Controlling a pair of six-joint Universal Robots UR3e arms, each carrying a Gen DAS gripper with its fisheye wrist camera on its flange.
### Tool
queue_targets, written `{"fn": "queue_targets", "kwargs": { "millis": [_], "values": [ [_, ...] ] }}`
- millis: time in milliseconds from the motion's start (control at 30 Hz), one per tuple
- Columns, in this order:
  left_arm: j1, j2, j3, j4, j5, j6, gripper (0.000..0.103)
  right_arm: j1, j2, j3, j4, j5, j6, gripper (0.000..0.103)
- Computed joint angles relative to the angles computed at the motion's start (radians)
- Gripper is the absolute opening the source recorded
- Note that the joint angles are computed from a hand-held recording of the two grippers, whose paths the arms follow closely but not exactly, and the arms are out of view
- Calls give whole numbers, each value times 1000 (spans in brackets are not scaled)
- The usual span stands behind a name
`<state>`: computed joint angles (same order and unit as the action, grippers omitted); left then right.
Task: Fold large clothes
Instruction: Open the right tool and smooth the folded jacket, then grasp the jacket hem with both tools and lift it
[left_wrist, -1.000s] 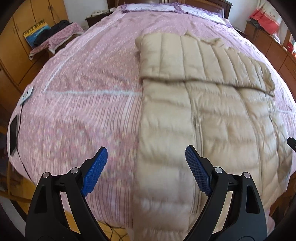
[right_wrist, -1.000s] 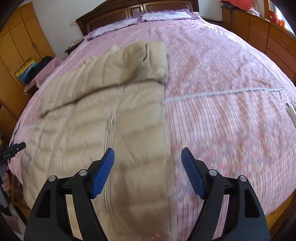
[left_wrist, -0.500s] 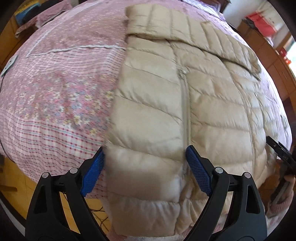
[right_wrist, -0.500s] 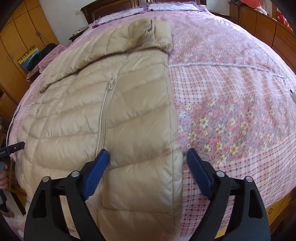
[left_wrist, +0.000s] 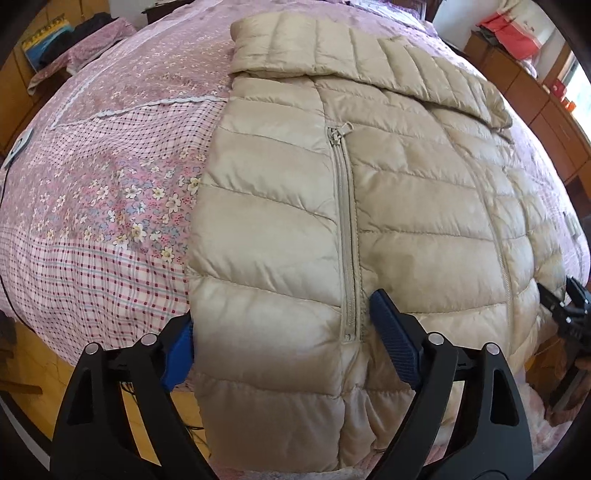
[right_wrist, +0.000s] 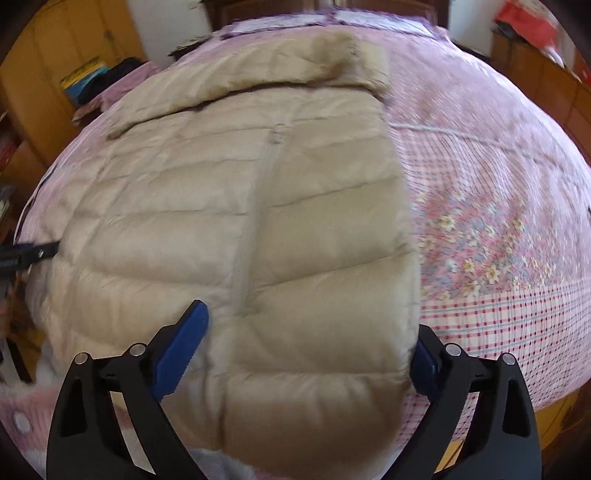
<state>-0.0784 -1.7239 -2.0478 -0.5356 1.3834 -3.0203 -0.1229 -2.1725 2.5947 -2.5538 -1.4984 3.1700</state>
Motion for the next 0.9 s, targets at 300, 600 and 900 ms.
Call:
{"fn": "queue_targets", "kwargs": {
  "millis": [300, 600, 900],
  "values": [
    [84, -13, 40, -75, -120, 92, 68, -64, -73, 5, 55, 76, -10, 65],
    [148, 79, 7, -148, -200, 157, 16, -190, -303, 24, 251, 155, -58, 24],
    [227, 304, 52, -500, -242, 281, 14, -344, -574, -149, 684, 307, -142, 13]
  ]
}}
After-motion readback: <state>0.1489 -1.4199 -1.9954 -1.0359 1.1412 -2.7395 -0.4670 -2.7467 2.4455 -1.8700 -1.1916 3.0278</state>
